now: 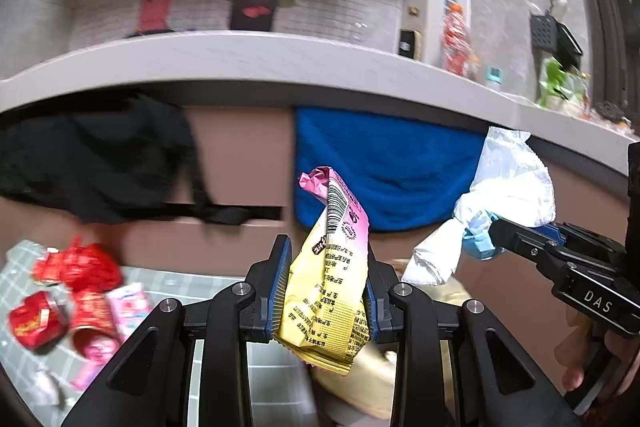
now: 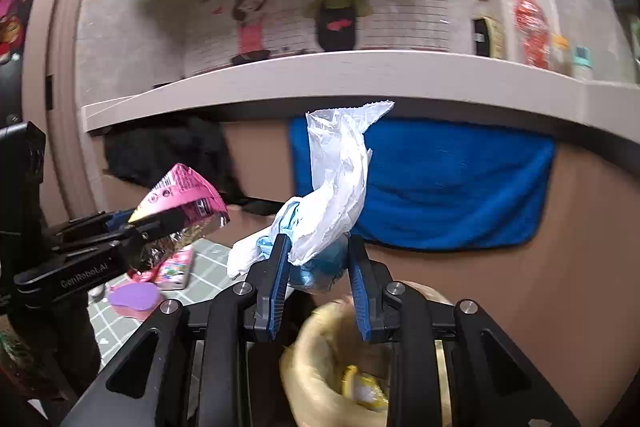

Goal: Collect trash
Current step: 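Carry the pink wrapper and white tissue over the bin with both tools, then open both tools to drop the wrapper and tissue into the bin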

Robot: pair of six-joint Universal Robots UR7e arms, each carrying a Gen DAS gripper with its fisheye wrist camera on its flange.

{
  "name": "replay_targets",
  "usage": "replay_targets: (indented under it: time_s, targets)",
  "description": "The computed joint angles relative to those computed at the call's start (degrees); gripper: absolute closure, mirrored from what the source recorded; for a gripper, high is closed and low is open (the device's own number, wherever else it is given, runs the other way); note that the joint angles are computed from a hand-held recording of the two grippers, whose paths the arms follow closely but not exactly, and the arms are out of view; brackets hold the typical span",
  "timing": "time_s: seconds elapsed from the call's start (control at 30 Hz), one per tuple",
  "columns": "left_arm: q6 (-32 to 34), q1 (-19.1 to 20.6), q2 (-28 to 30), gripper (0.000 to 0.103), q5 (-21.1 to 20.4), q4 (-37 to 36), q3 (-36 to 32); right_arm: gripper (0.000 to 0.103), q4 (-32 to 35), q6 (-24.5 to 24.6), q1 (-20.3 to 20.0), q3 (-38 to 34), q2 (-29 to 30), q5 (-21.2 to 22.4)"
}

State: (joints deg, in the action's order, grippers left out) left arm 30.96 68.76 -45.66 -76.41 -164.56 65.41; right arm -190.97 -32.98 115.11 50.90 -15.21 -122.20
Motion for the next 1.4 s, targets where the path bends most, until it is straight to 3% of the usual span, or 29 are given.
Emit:
replay_targets:
  time_s: [0.23, 0.43, 1.2, 1.4]
  targets:
    - [-1.3, -0.88, 5.02, 0.07, -1.45, 4.63, -4.33, 0.077, -2.63, 2.42, -1.99, 4.88, -3.29, -2.6]
    - [-2.01, -0.82, 6.93, 0.07, -1.07, 6.2, -5.81, 0.077, -2.89, 4.78, -3.69, 7.65, -4.87, -1.91]
    - [-5.61, 0.87, 12.02, 0.07, -1.23, 15.89, -14.09, 0.077, 3.98, 10.88, -6.75, 4.28, -3.29, -1.27]
    - [-5.53, 0.85, 12.94, 0.07, -0.8, 17.55, -15.68, 0.076, 5.88, 14.61, -7.93, 5.23, -3.93, -0.77]
